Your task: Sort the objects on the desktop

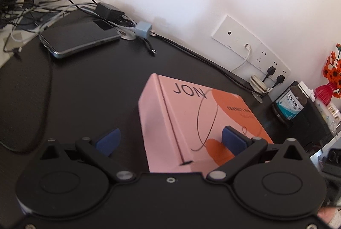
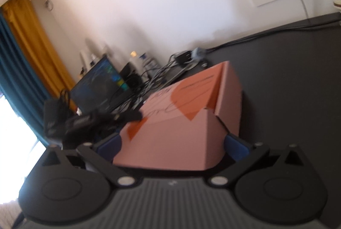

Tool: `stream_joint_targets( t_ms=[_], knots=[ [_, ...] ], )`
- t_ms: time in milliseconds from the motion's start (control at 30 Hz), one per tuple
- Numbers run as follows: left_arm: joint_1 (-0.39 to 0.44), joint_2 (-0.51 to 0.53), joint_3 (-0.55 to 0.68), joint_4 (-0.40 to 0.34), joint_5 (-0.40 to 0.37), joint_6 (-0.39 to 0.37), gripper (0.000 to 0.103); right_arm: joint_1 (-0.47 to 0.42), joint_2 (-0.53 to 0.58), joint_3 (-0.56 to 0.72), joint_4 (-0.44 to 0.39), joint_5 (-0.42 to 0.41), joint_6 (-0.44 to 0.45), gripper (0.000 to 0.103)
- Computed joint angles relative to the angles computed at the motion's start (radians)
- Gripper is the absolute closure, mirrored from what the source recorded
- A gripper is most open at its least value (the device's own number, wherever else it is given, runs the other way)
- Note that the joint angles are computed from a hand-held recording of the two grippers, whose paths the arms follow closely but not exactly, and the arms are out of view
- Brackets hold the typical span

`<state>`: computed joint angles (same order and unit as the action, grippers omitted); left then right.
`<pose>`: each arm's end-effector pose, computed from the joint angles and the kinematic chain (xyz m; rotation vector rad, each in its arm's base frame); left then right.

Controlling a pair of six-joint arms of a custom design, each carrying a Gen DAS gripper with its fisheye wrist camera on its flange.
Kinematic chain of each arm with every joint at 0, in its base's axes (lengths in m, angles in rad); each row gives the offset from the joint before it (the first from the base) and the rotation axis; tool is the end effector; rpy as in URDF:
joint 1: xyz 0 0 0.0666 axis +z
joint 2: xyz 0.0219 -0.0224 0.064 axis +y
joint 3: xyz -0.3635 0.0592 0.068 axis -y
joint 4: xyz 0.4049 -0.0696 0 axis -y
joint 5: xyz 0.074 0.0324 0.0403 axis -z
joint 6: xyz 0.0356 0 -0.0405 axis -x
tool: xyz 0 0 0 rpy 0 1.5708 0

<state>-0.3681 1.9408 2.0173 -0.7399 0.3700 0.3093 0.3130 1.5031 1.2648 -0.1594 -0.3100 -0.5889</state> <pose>0.6528 -0.2660 0.4097 0.2758 2.2798 -0.7742 0.5277 0.1818 0.3603 0.0710 2.0572 0.8809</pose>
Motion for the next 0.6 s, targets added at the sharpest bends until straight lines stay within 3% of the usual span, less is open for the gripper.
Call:
stream_joint_targets(
  t_ms=[300, 600],
  knots=[
    [0.012, -0.022, -0.025, 0.005, -0.016, -0.06, 0.0, 0.102, -0.046, -0.049, 0.009, 0.132, 0.105, 0.001],
    [0.016, -0.039, -0.066, 0.058, -0.004, -0.093, 0.0, 0.093, -0.081, -0.044, -0.064, 0.248, 0.28, 0.001]
  ],
)
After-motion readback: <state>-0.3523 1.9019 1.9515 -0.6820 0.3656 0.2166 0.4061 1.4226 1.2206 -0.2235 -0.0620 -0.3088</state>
